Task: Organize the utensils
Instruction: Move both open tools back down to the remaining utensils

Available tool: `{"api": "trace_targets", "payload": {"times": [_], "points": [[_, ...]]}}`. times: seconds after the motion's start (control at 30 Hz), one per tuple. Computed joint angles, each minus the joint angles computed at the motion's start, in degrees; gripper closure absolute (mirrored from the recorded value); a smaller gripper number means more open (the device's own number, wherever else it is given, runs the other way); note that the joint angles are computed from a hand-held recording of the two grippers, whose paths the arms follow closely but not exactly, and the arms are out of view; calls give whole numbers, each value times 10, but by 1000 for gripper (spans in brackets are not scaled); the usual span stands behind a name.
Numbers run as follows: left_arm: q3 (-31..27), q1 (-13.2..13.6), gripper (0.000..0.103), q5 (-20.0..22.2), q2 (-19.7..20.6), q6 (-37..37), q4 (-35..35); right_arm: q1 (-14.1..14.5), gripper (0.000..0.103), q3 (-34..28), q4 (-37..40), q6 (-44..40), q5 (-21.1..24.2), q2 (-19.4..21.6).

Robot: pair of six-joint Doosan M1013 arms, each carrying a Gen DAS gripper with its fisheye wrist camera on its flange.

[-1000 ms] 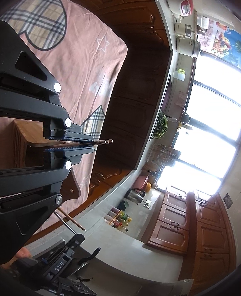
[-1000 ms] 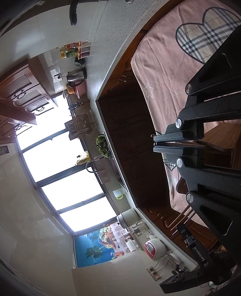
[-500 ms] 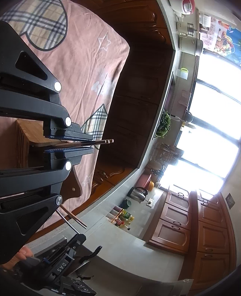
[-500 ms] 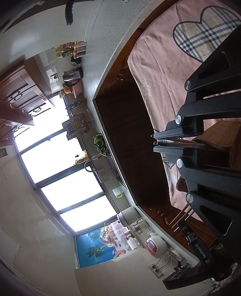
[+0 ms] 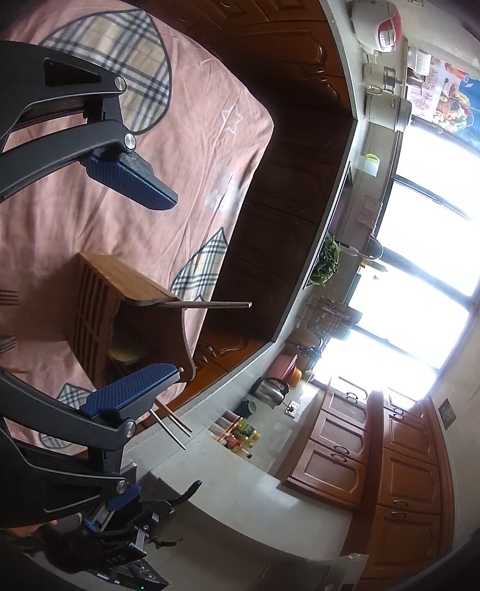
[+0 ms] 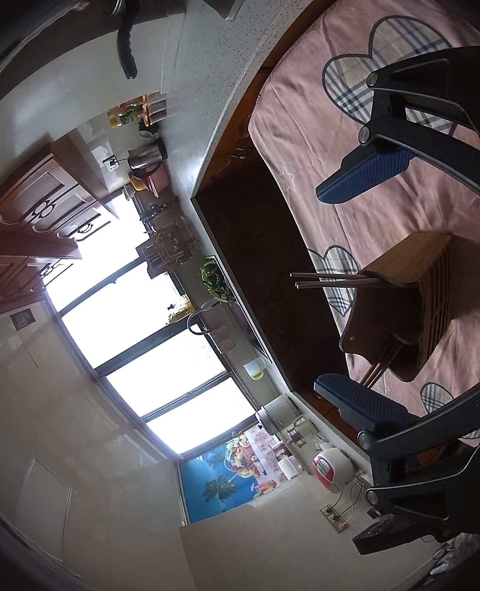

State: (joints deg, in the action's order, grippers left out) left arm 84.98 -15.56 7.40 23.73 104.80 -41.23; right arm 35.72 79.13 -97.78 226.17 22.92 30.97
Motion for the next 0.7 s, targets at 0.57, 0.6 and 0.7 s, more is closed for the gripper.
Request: {"api": "trace_targets", "payload": {"times": [0.57,0.6,0.7], "points": [[124,0,12,-8,-89,223,-228,46,7,92,-3,18,16,-62],[129,-1,12,-9,-93,233,-237,49,7,96,-1,15,18,-65],[145,-2,12,-10,-104,275,-277,57,7,108,2,12,29,-73]]}}
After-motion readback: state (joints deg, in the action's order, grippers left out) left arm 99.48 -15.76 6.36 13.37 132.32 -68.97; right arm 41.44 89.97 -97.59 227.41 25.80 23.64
